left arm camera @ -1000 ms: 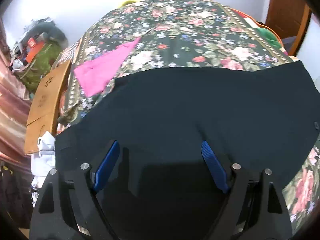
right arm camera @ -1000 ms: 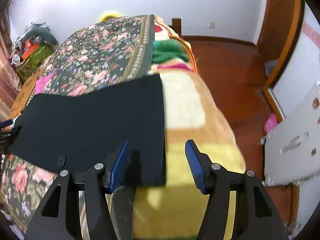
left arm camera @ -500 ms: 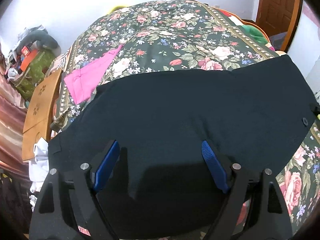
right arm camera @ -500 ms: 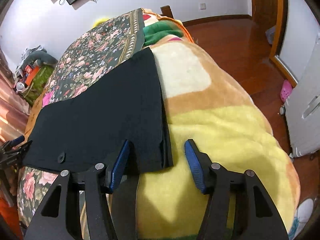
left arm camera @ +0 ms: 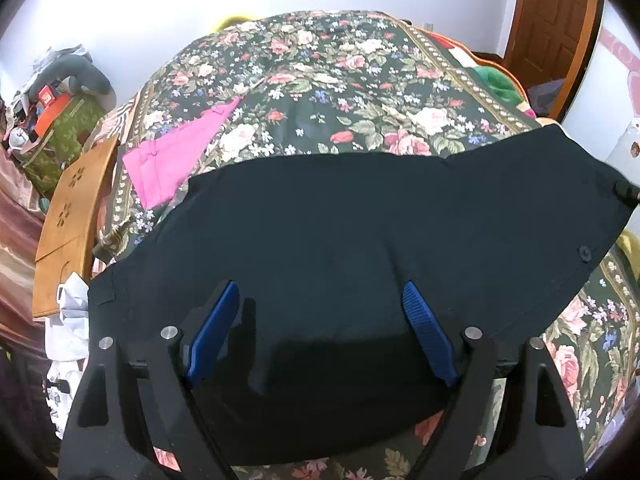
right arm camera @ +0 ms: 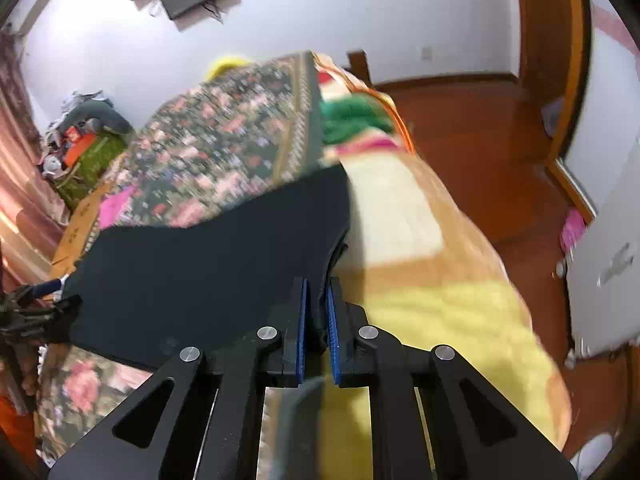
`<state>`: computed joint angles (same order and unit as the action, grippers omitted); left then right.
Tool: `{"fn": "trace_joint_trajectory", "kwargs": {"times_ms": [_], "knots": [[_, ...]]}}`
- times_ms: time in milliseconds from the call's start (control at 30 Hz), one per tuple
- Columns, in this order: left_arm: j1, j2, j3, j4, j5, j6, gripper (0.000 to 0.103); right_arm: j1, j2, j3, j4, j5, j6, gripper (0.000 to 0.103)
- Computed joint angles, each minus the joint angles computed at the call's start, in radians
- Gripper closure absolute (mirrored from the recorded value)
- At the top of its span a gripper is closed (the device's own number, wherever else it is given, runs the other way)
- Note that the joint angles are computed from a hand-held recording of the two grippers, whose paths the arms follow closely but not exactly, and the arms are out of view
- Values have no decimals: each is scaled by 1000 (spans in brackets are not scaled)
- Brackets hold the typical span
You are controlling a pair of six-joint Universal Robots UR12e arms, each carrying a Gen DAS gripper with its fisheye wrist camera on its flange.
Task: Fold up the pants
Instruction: 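Lower the folded trousers onto the bed and release with both grippers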
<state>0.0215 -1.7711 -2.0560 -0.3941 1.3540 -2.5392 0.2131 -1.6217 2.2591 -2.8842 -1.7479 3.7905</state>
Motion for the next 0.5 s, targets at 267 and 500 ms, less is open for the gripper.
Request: {"fn": "trace_joint_trajectory", "kwargs": {"times_ms": [267,500], "knots": [[40,24,-6,21,-65,-22,16,40,61,-120,-67,-34,-131,95],[86,39,-12,35,-106,-32,16,78,143,-243,-103,-10,-252,95]]}}
